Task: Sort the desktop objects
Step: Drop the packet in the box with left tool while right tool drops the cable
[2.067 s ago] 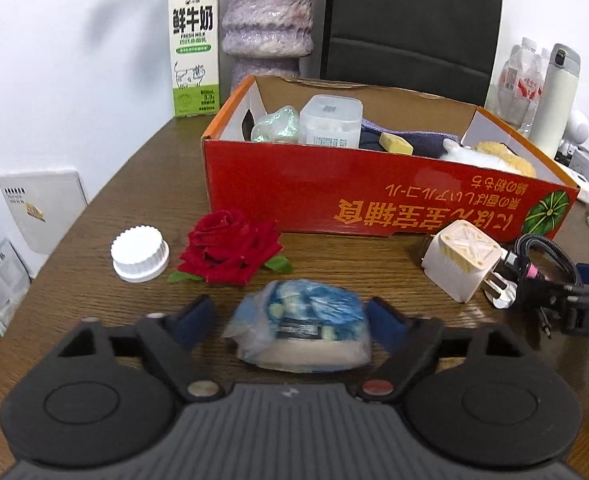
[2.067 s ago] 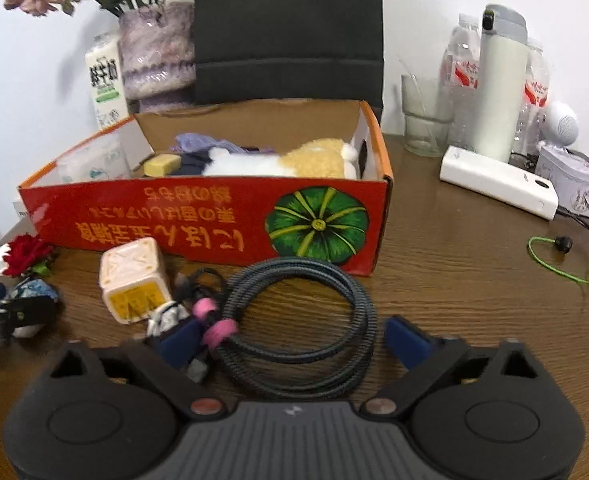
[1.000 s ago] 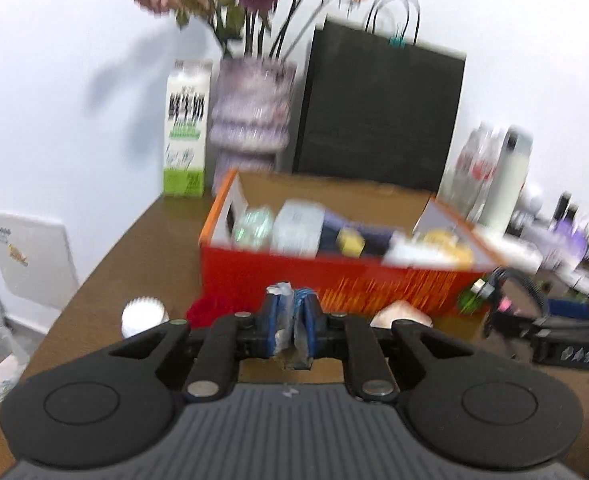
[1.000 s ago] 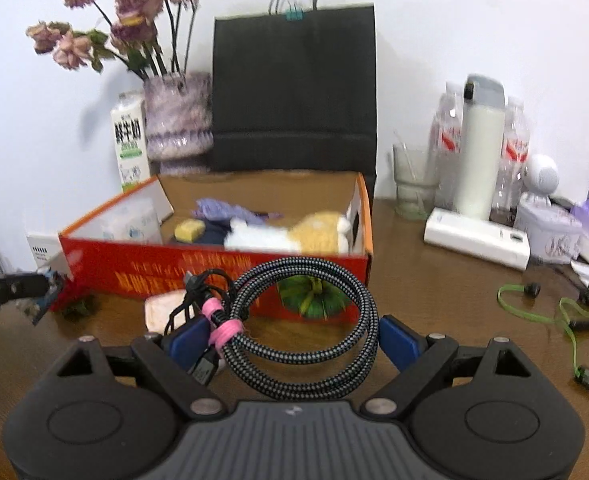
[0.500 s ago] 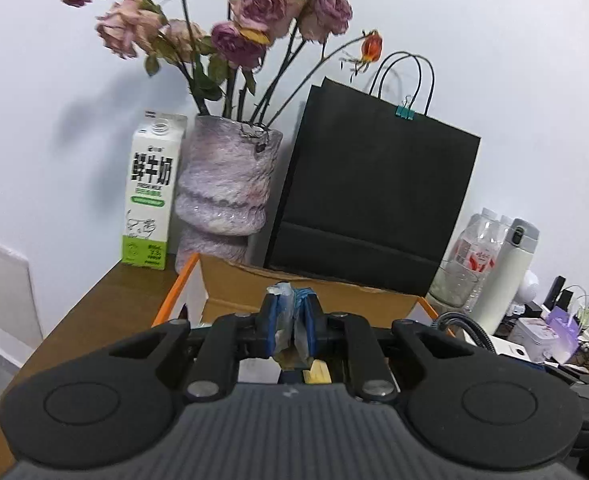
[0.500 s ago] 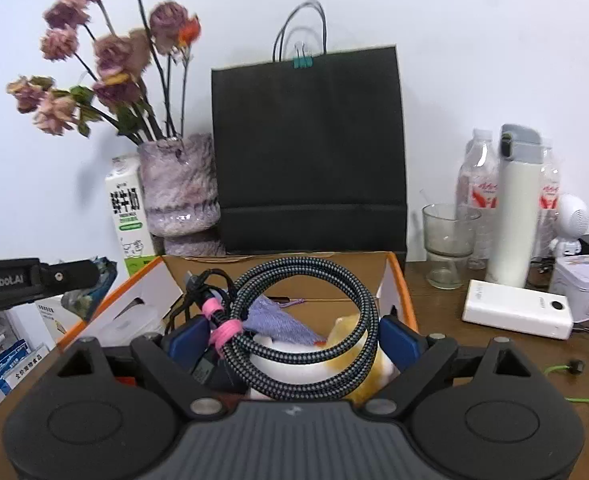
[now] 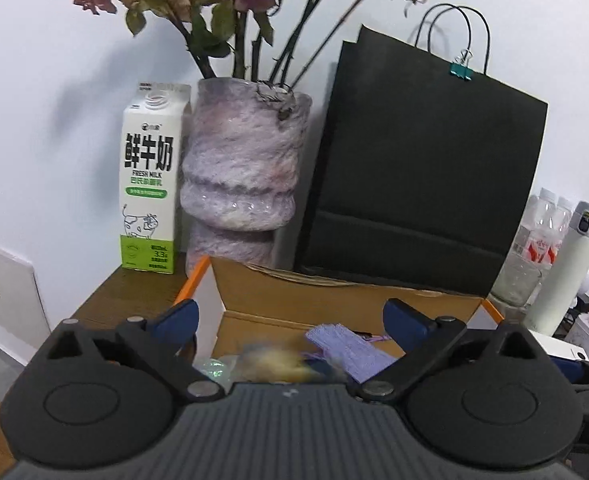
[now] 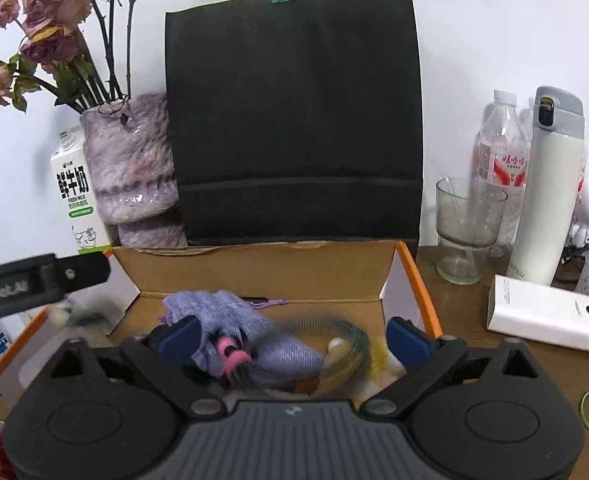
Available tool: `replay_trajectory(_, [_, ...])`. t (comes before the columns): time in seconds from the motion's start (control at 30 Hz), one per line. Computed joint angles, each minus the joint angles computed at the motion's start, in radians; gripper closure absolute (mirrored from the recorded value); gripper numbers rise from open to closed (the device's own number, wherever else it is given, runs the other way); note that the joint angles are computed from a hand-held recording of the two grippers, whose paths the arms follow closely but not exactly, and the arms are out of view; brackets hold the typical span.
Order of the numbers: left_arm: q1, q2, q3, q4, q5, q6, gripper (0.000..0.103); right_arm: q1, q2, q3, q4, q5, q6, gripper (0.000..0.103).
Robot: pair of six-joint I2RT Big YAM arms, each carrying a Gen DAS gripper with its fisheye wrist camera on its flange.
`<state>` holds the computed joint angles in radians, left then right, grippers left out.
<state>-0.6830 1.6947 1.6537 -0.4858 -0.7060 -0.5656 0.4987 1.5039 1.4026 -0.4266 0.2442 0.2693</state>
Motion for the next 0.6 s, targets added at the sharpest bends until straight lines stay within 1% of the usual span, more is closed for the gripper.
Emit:
replay_trajectory(0.1, [0.002,-0.010,-0.010,-0.002,-0.002,-0.018,0.000,-0.009,-0.009,-0.006,-0.004,-0.034,0.020,0.000])
replay_trajectory(0.13, [0.003,-0.010,-0.006,-0.020,0.000,-0.029,0.000,-0.011,-0.012,-0.008,-0.005,-0.040,0.023,0.000])
replay_trajectory(0.23, [0.001,-0.011,0.000,-0.049,-0.009,-0.048,0.000,-0.009,-0.020,-0.013,-0.005,-0.037,0.021,0.000])
replay_trajectory(0.37, [-0.005,-0.028,-0.017,-0.062,-0.017,-0.049,0.000,-0.005,-0.032,-0.023,-0.011,-0.036,0.022,0.000])
replay_trajectory(0.5, [-0.020,-0.069,-0.067,-0.061,-0.041,-0.047,0.000,0.010,-0.061,-0.057,-0.004,-0.012,-0.004,0.000])
replay_trajectory(0.6, [-0.033,-0.110,-0.117,-0.060,-0.064,-0.048,0.000,0.025,-0.102,-0.112,0.018,0.015,-0.020,0.000])
